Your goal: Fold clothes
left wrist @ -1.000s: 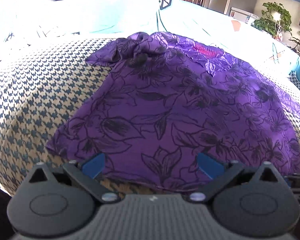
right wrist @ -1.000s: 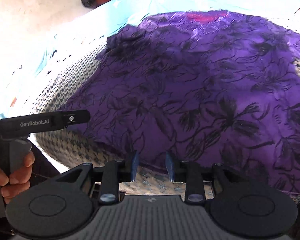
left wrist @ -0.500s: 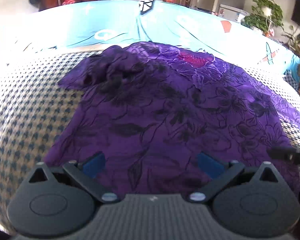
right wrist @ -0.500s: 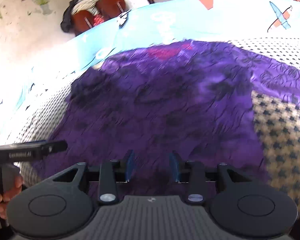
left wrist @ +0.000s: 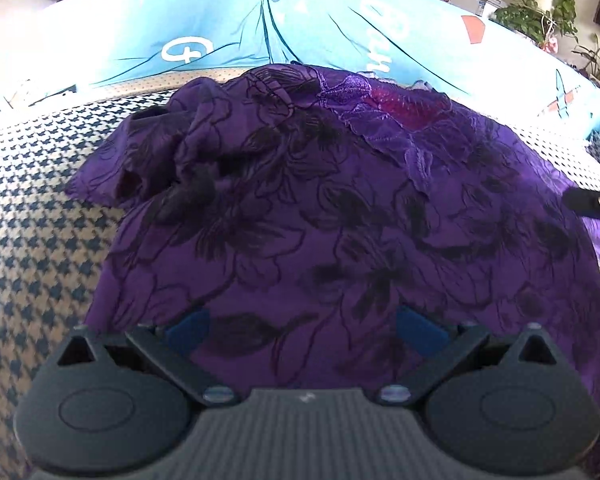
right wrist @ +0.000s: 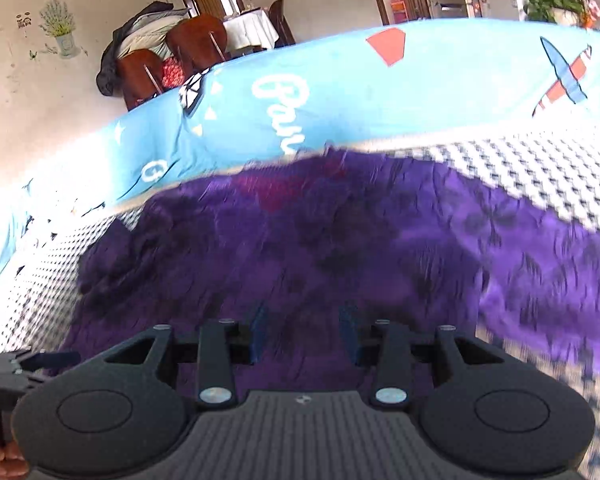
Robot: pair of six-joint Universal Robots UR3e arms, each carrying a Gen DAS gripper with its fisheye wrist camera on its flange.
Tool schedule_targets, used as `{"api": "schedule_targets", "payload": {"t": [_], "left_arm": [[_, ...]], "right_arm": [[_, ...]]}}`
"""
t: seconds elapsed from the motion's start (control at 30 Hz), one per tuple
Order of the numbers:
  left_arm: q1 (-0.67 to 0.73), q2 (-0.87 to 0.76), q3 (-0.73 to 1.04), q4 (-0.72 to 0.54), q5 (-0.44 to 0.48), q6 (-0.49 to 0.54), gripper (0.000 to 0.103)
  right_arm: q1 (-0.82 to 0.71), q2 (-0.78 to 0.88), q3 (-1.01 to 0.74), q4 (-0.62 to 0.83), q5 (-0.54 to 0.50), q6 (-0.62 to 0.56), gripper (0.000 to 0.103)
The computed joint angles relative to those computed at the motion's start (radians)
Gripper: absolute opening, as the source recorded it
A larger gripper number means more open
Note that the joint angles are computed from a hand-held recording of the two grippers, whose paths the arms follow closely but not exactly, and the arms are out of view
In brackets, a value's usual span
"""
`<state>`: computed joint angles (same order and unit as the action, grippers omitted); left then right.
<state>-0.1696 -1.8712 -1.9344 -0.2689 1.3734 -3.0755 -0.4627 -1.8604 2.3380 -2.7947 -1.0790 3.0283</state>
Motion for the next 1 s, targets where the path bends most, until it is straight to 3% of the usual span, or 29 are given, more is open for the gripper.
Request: {"api": "schedule_targets", "payload": {"t": [0.37, 0.63, 1.0], "left_arm": [[-0.022, -0.197, 0.268, -0.099, -0.025, -0.101, 0.103], [-0.037, -0.213, 0.270, -0.075, 0.010, -0.111, 0.103], [-0.029, -0.210, 0.261, -0.072, -0.006, -0.113, 0.103]], "right_arm": [[0.031, 0.437, -0.274, -0.250, -0.104, 0.071, 0.046], [0.039, 0.620, -0.419, -0.343, -0.163, 0.095, 0.065], [0.064, 0.828, -0.671, -0.297, -0.228, 0.075, 0.069]]}}
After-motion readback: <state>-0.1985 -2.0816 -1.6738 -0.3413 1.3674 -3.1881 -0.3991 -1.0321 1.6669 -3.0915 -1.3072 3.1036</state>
